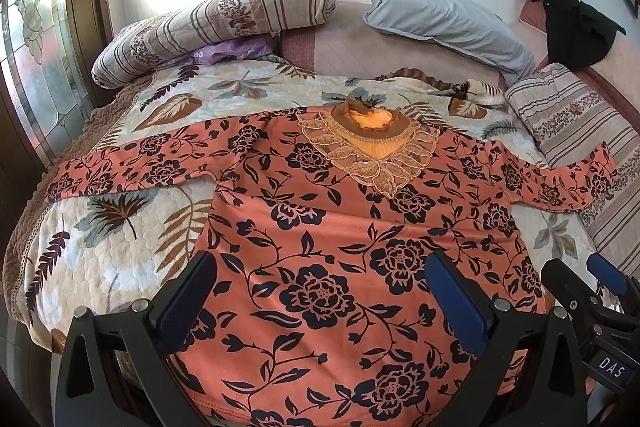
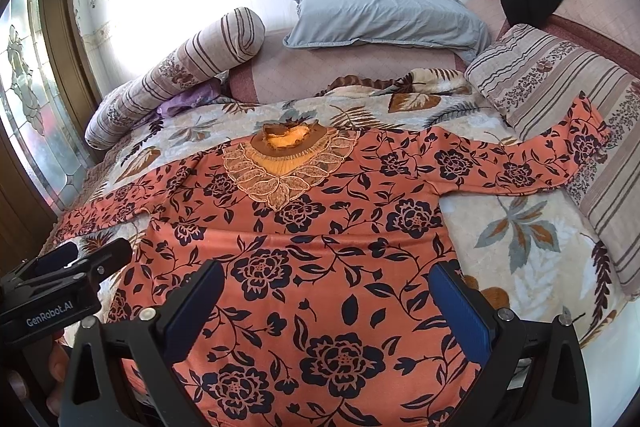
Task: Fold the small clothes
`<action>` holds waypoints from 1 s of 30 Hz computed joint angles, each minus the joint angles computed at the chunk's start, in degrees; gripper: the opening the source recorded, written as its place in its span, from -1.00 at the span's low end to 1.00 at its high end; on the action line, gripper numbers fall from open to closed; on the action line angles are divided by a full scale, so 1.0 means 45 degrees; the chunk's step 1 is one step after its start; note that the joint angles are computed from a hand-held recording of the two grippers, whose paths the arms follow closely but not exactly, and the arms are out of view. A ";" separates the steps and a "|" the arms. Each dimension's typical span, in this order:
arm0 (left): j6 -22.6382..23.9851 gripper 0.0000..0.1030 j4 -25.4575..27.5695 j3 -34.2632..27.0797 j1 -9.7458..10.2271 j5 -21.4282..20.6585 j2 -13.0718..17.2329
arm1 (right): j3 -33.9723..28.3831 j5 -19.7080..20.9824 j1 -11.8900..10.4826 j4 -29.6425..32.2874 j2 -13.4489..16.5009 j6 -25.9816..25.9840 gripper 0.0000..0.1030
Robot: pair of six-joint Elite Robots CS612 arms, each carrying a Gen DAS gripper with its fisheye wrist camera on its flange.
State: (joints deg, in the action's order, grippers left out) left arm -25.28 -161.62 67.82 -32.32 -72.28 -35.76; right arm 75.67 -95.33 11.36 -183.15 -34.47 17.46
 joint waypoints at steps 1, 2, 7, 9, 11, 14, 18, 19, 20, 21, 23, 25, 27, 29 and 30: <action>-0.0003 1.00 0.0016 -0.0025 0.0002 -0.0010 0.0018 | -0.0020 0.0025 -0.0005 0.0014 0.0018 0.0004 1.00; 0.0001 1.00 0.0038 -0.0047 0.0006 -0.0021 0.0033 | -0.0048 0.0053 -0.0010 0.0038 0.0040 0.0022 1.00; -0.0111 1.00 0.0143 -0.0174 0.0175 -0.0512 0.0186 | -0.0167 0.1019 -0.0251 0.0298 0.0173 0.0356 1.00; -0.0388 1.00 0.0260 -0.0242 0.0372 -0.0820 0.0307 | -0.0112 0.1892 -0.0580 0.0290 0.0246 0.0914 1.00; -0.0810 1.00 0.0718 -0.0391 0.0617 -0.0916 0.0459 | 0.0012 0.2256 -0.0973 0.0150 0.0304 0.1780 1.00; -0.1620 1.00 0.1261 -0.0501 0.0987 -0.0699 0.0633 | 0.0161 0.2421 -0.1816 -0.0252 0.0442 0.3459 1.00; -0.2732 1.00 0.1972 -0.0712 0.1482 -0.0234 0.0875 | -0.0028 0.1307 -0.3016 -0.0191 0.0660 0.5694 0.99; -0.2930 1.00 0.2145 -0.0778 0.1569 -0.0080 0.0929 | -0.0206 0.0934 -0.3262 -0.0055 0.0733 0.5951 0.98; -0.3154 1.00 0.2352 -0.0875 0.1663 0.0079 0.1003 | -0.0449 0.0457 -0.3476 0.0144 0.0818 0.6083 0.92; -0.3363 1.00 0.2485 -0.0958 0.1760 0.0204 0.1075 | -0.0738 -0.0063 -0.3650 0.0447 0.0900 0.6255 0.82; -0.3788 1.00 0.2641 -0.1134 0.1922 0.0513 0.1216 | -0.1353 -0.1086 -0.3924 0.0852 0.1112 0.6394 0.76; -0.4239 1.00 0.2657 -0.1327 0.2070 0.0820 0.1383 | -0.2190 -0.1817 -0.4161 0.1685 0.1408 0.6568 0.76; -0.4612 1.00 0.2815 -0.1581 0.2198 0.1117 0.1582 | -0.3006 -0.2290 -0.4300 0.2455 0.1750 0.6666 0.76; -0.4828 1.00 0.3045 -0.1821 0.2321 0.1290 0.1781 | -0.3860 -0.2739 -0.4345 0.3368 0.2125 0.6692 0.76; -0.5000 1.00 0.3371 -0.1983 0.2382 0.1321 0.1889 | -0.4231 -0.3076 -0.4295 0.3880 0.2275 0.6676 0.76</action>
State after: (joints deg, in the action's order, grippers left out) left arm -47.78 -146.45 58.90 -21.61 -66.34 -27.25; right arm 56.63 -109.17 -7.97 -165.69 -24.23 47.50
